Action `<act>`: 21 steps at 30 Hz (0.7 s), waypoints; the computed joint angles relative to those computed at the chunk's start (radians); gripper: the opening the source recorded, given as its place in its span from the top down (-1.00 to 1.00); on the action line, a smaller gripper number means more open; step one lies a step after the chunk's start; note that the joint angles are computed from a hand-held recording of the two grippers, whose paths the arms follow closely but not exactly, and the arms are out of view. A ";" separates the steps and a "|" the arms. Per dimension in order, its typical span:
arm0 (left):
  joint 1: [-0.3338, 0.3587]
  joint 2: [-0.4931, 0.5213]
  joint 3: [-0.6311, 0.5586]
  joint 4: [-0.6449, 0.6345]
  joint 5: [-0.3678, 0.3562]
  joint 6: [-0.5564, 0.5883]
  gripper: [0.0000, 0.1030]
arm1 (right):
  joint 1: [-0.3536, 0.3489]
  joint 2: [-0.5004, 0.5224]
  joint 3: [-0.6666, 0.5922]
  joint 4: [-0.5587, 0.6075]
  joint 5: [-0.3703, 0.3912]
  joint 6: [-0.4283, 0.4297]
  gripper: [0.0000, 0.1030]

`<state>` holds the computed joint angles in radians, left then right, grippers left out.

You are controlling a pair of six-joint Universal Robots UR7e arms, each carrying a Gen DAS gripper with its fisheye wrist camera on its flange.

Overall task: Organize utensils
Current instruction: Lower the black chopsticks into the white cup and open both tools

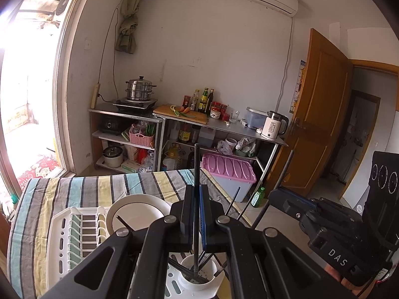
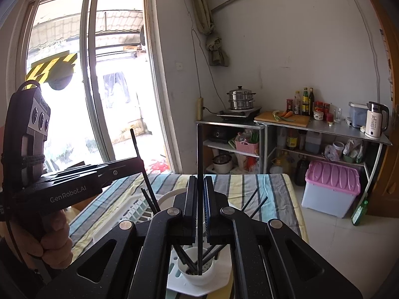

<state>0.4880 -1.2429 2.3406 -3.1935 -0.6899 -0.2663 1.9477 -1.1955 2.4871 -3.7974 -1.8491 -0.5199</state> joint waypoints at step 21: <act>0.090 0.056 0.046 -0.011 -0.026 -0.062 0.93 | -0.103 0.053 -0.001 0.030 -0.016 0.018 0.91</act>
